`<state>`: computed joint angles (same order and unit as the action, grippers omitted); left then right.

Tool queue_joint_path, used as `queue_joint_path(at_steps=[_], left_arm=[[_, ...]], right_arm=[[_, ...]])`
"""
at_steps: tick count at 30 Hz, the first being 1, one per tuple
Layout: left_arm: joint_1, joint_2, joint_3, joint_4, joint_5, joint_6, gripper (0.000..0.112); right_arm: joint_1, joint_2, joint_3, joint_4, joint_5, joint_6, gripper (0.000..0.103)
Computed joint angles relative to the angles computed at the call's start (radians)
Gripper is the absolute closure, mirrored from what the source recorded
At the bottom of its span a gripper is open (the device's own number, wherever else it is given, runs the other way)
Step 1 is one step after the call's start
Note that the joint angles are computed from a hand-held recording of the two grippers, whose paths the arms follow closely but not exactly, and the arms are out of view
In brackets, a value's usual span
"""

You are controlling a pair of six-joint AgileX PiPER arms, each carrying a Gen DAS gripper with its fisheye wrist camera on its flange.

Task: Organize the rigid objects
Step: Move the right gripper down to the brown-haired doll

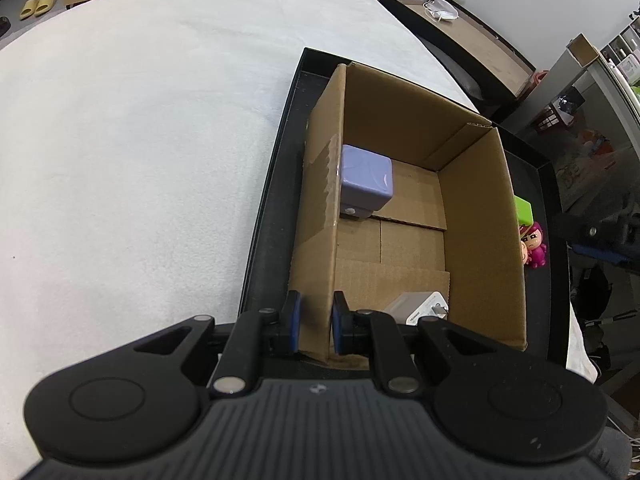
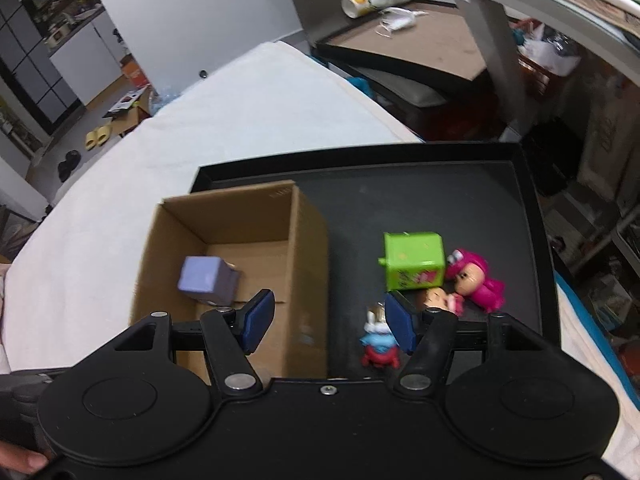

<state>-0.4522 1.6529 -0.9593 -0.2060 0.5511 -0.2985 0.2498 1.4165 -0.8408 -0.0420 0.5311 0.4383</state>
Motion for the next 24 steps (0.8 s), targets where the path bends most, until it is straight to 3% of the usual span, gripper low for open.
queue_joint_path(at_steps=[8,20,24], left_arm=[[-0.011,0.007,-0.009,0.029,0.004,-0.031,0.098],[-0.032,0.019,-0.027,0.08,0.02,-0.093,0.098],[-0.035,0.028,-0.039,0.09,0.03,-0.107,0.098]], right_arm=[[-0.065,-0.015,0.08,0.015,-0.052,-0.038,0.042],[-0.185,0.087,0.175,0.054,-0.215,-0.13,0.043],[-0.19,0.144,0.175,-0.051,-0.269,-0.052,0.043]])
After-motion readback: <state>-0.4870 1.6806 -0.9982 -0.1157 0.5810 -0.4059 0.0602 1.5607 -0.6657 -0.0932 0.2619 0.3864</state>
